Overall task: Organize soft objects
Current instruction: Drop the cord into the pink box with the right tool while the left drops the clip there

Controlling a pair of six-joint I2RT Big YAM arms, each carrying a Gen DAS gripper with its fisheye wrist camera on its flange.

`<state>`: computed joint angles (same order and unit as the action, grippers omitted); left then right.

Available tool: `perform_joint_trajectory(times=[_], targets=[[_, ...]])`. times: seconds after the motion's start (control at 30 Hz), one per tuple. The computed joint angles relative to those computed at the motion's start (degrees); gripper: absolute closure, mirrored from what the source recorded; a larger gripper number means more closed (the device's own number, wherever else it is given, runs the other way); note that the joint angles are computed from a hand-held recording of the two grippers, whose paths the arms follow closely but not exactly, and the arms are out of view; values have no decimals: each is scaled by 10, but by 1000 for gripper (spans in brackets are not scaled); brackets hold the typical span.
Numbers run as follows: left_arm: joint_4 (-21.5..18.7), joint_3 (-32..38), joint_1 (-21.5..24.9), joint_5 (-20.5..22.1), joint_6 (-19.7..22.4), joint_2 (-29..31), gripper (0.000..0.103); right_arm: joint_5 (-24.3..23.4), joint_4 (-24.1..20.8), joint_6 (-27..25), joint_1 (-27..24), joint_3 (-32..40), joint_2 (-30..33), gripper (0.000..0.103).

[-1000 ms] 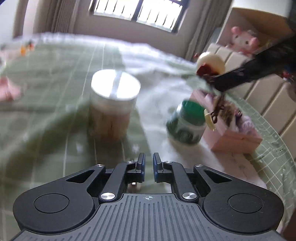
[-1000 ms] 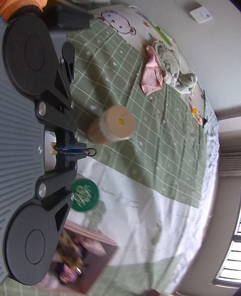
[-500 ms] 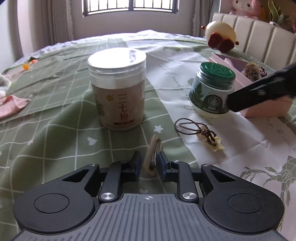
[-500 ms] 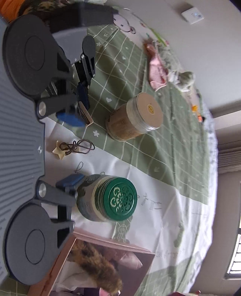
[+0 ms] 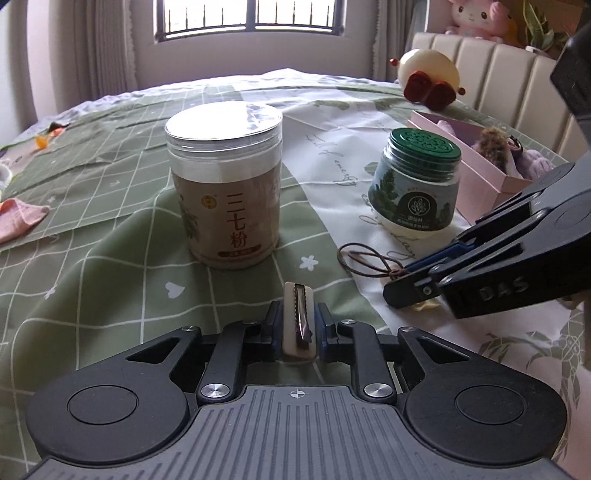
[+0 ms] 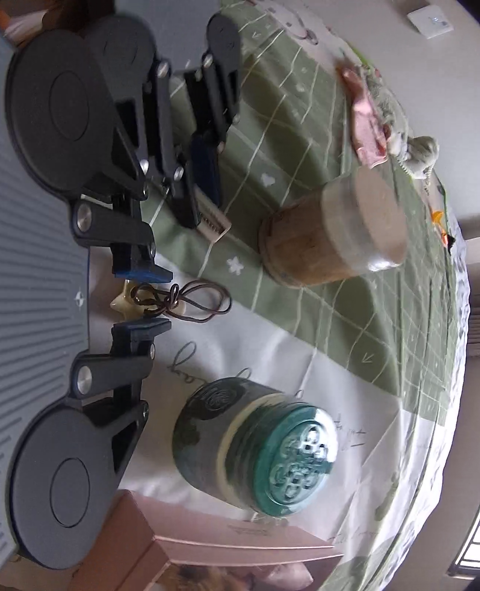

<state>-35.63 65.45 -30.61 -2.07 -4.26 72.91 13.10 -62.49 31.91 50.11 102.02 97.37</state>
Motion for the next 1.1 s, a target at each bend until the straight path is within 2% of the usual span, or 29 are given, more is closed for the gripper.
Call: perform_joint_trajectory(times=[0.27, 0.43, 0.6, 0.73, 0.83, 1.0, 1.07, 1.1], targets=[[6, 36, 14, 27, -18, -25, 82, 55, -36, -9, 5, 77, -16, 83], [15, 144, 11, -11, 20, -16, 82, 105, -44, -32, 1, 155, -32, 83], [-2, 267, -29, -61, 56, 29, 82, 171, -49, -65, 0, 189, -65, 83], [-20, 338, -78, -80, 76, 70, 82, 202, -43, -67, -12, 150, -121, 83], [-32, 374, -110, -72, 71, 98, 82, 208, -39, -53, -33, 97, -172, 83], [-52, 423, -144, -33, 56, 162, 82, 159, -12, -11, -98, -14, -249, 83], [-62, 445, -148, -4, 38, 195, 82, 131, 2, 6, -127, -59, -268, 82], [-68, 456, -147, 23, 23, 212, 81, 111, 4, 8, -145, -78, -274, 80]])
